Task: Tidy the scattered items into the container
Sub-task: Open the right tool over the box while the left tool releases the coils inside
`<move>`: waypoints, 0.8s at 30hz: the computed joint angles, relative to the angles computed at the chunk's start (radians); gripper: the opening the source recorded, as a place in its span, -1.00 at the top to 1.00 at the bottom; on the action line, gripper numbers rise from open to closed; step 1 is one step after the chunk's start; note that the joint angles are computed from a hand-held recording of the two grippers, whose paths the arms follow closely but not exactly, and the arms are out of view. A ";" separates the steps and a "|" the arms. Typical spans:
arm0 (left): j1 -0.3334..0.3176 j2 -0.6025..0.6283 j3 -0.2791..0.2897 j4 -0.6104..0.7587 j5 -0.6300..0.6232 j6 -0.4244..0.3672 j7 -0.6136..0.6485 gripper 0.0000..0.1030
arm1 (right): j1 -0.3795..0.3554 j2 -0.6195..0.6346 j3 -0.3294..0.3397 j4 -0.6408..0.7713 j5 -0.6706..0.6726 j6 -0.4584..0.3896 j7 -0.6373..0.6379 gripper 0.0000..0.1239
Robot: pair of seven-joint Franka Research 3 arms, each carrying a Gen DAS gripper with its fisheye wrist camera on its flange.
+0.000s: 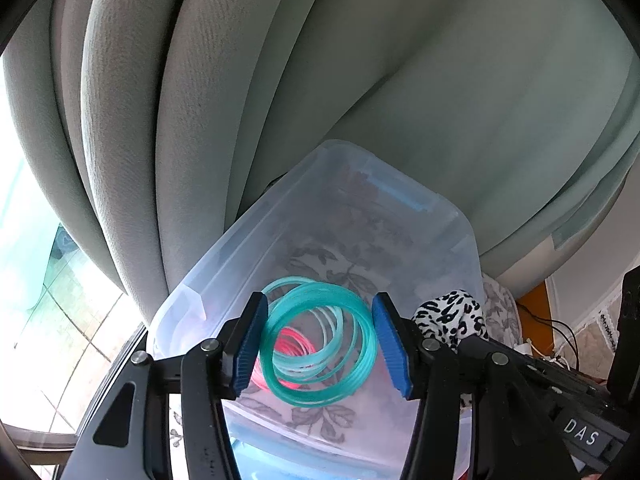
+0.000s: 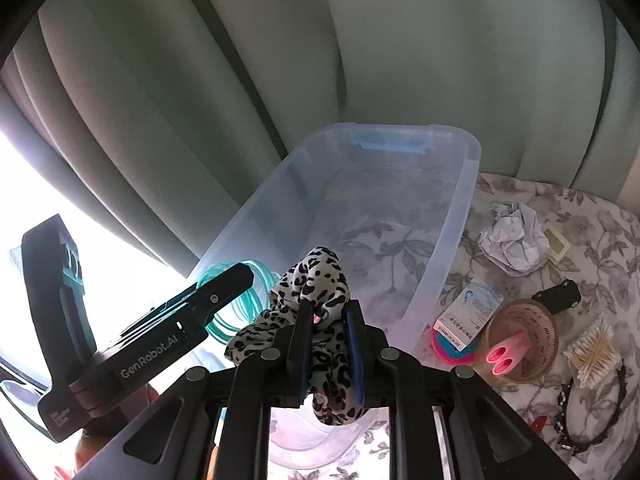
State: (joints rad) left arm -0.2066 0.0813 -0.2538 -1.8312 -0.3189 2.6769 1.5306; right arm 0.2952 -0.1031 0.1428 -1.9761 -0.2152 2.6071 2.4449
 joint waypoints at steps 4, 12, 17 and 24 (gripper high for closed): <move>0.001 -0.030 0.006 -0.014 -0.011 -0.023 0.016 -0.17 | 0.005 0.005 0.004 0.013 -0.006 -0.021 -0.005 0.54; -0.010 -0.048 0.013 -0.018 0.001 -0.024 0.015 -0.23 | 0.006 -0.027 0.013 -0.005 -0.037 -0.024 0.023 0.30; -0.023 -0.076 0.015 -0.039 0.029 -0.004 -0.013 -0.23 | -0.008 -0.081 0.033 -0.046 -0.064 -0.019 0.065 0.30; -0.071 -0.166 0.022 -0.117 0.001 0.002 0.019 -0.23 | -0.051 -0.210 0.086 -0.164 -0.101 -0.002 0.149 0.24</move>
State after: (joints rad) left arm -0.2772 -0.0845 -0.2321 -1.9485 -0.3175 2.6789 1.5492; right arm 0.2442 -0.3126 0.2284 -2.1406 -0.3167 2.6053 2.5935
